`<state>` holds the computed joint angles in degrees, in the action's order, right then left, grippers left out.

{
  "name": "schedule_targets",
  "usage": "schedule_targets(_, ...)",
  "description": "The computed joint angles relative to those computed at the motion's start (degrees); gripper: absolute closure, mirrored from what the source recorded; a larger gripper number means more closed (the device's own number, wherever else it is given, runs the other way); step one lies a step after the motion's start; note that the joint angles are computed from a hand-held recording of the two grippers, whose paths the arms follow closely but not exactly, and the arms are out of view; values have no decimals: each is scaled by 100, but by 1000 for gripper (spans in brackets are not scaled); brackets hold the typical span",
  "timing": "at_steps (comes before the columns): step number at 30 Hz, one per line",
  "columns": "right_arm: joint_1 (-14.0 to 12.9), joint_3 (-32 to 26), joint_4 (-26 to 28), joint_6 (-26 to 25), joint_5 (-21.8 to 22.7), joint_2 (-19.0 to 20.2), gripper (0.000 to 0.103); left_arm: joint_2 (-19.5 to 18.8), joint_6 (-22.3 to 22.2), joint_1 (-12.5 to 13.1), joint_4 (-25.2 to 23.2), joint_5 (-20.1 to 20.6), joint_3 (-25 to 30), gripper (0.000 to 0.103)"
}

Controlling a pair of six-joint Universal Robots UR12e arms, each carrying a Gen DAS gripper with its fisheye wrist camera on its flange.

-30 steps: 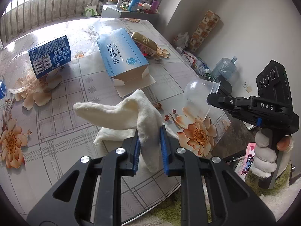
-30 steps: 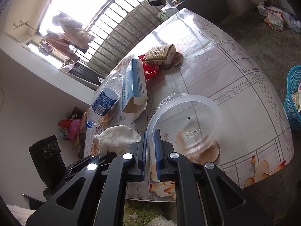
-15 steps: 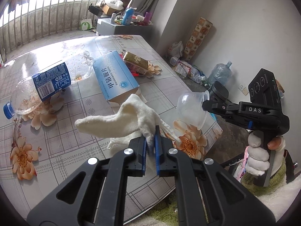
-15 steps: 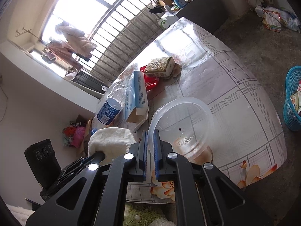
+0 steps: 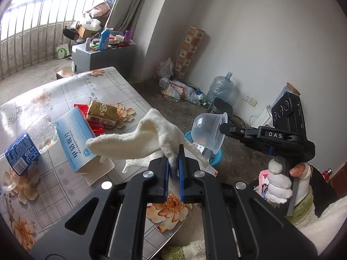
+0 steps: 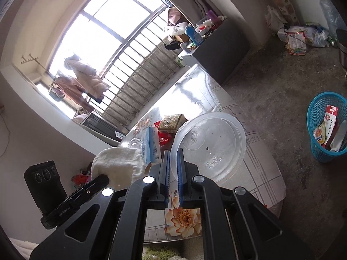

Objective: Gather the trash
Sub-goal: 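Carry cup and glove over the blue basket and open both grippers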

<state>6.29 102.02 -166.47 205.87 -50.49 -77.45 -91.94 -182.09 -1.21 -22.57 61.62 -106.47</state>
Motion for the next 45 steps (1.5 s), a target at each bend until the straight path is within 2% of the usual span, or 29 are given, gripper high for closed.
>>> schedule_targets(7, -324, 341, -618, 499, -662, -293, 96, -660, 235, -300, -326, -602, 900, 98)
schedule_targets(12, -556, 527, -813, 857, -1217, -425, 96, -1263, 544, -615, -1135, -870, 1779, 97)
schedule_targets(14, -646, 577, -795, 995, -1507, -435, 96, -1526, 752, -775, -1433, -823, 2151, 97)
schedule_targets(19, -943, 716, -742, 1498, -1729, -332, 96, -2281, 1203, -1170, -2395, -615, 3220, 97)
schedule_targets(25, -1272, 767, -659, 2032, -1647, 8, 96, -3382, 1563, -1574, -3942, -162, 4684, 97)
schedule_targets(31, -1451, 506, -382, 2288, -1535, 552, 96, -4511, 1596, -1834, -5004, 337, 6144, 97)
schedule_targets(32, -1472, 433, -347, 2306, -1495, 664, 96, -4692, 1584, -1865, -5144, 407, 6385, 95)
schedule_targets(33, -1485, 351, -319, 2334, -1498, 783, 96, -4898, 1609, -1894, -5361, 469, 6684, 84)
schedule_targets(34, -1484, 265, -254, 2377, -1578, 900, 95, -5094, 1609, -1922, -5627, 577, 6984, 62)
schedule_targets(35, -1490, 177, -193, 2423, -1652, 1036, 92, -5274, 1551, -1945, -5844, 701, 7253, 54)
schedule_targets(36, -1505, 91, -45, 2431, -1662, 1161, 88, -5398, 1453, -1957, -5919, 792, 7411, 51)
schedule_targets(37, -1529, -6, 176, 2429, -1648, 1297, 71, -5510, 1353, -1968, -5996, 891, 7567, 51)
schedule_targets(38, -1558, -72, 417, 2459, -1611, 1418, 61, -5591, 1260, -1973, -6068, 957, 7680, 51)
schedule_targets(41, -1628, -42, 586, 2913, -1494, 1614, 61, -5576, 1085, -1935, -6098, 924, 7612, 50)
schedule_targets(45, -1658, 251, 22, 3241, -1480, 1553, 61, -5379, 1079, -1885, -5819, 1043, 7342, 46)
